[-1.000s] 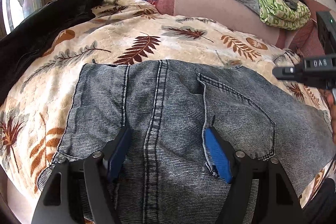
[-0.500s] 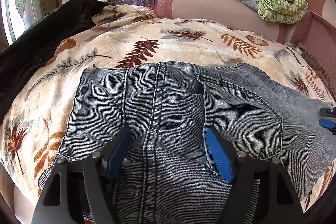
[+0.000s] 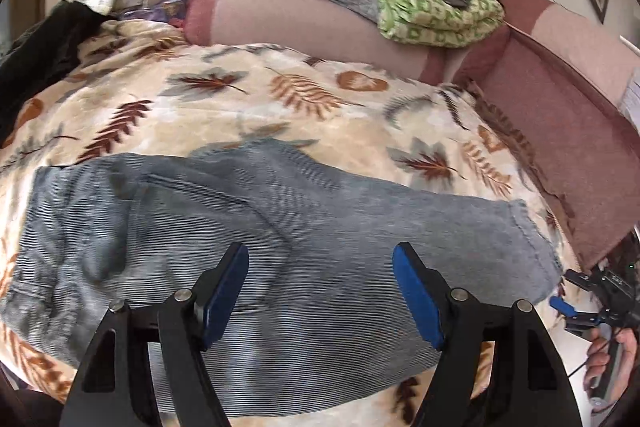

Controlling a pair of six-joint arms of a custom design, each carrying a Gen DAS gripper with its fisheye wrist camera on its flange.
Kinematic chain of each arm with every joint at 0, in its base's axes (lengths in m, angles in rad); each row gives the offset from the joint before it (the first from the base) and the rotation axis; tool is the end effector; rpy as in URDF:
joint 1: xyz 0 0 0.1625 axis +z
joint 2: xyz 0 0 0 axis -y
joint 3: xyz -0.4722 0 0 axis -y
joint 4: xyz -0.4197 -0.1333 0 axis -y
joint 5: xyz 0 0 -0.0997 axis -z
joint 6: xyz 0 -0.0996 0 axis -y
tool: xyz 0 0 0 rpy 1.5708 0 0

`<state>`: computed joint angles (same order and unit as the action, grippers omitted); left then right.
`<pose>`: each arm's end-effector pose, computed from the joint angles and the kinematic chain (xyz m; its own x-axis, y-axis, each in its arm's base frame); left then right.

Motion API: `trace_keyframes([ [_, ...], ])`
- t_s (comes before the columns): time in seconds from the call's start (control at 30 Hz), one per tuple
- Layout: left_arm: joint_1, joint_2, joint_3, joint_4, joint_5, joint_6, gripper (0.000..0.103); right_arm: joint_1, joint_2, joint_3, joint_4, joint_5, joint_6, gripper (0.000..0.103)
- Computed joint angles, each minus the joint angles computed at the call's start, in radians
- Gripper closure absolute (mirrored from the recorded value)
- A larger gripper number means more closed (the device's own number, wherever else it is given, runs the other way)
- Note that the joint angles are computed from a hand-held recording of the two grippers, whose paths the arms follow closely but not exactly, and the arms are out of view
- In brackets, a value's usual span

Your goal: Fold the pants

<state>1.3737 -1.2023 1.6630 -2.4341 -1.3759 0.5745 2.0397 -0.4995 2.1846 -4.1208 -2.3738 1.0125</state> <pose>0.0172 -0.6928 0.3656 -0.7222 0.5891 -0.3625 0.6821 0.6934 -0.2321 0.2737 -0.4039 0.0027 -0.7079 0.5833 -0.3982 0.5801 0.1585 -0.7990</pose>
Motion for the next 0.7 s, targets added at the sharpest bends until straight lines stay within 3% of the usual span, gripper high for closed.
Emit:
trace_keyframes([
  [0.1, -0.052, 0.003, 0.067, -0.012, 0.013, 0.001, 0.028, -0.024, 0.008, 0.003, -0.058, 0.024, -0.020, 0.039],
  [0.3, -0.105, 0.049, 0.133, -0.027, 0.093, -0.007, 0.028, -0.064, 0.009, 0.027, -0.127, 0.069, 0.043, 0.039],
  [0.33, -0.109, 0.058, 0.139, -0.032, 0.118, -0.007, 0.028, -0.065, 0.011, 0.031, -0.137, 0.065, 0.051, 0.043],
  [0.37, -0.115, 0.071, 0.148, -0.037, 0.164, -0.003, 0.028, -0.068, 0.006, 0.034, -0.122, 0.061, 0.063, 0.047],
  [0.4, -0.126, 0.090, 0.158, -0.040, 0.241, 0.003, 0.028, -0.068, -0.003, 0.039, -0.086, 0.048, 0.080, 0.064],
  [0.43, -0.134, 0.095, 0.183, -0.086, 0.278, 0.049, 0.026, -0.070, -0.009, 0.043, -0.064, 0.044, 0.085, 0.072],
  [0.5, -0.155, 0.087, 0.232, -0.181, 0.322, 0.124, 0.025, -0.066, -0.023, 0.040, -0.013, 0.031, 0.074, 0.075],
  [0.6, -0.159, 0.068, 0.221, -0.153, 0.301, 0.090, 0.025, -0.046, -0.056, 0.024, 0.123, -0.024, 0.070, 0.076],
  [0.7, -0.164, 0.081, 0.225, -0.176, 0.331, 0.107, 0.025, -0.034, -0.078, 0.008, 0.235, -0.066, 0.078, 0.077],
])
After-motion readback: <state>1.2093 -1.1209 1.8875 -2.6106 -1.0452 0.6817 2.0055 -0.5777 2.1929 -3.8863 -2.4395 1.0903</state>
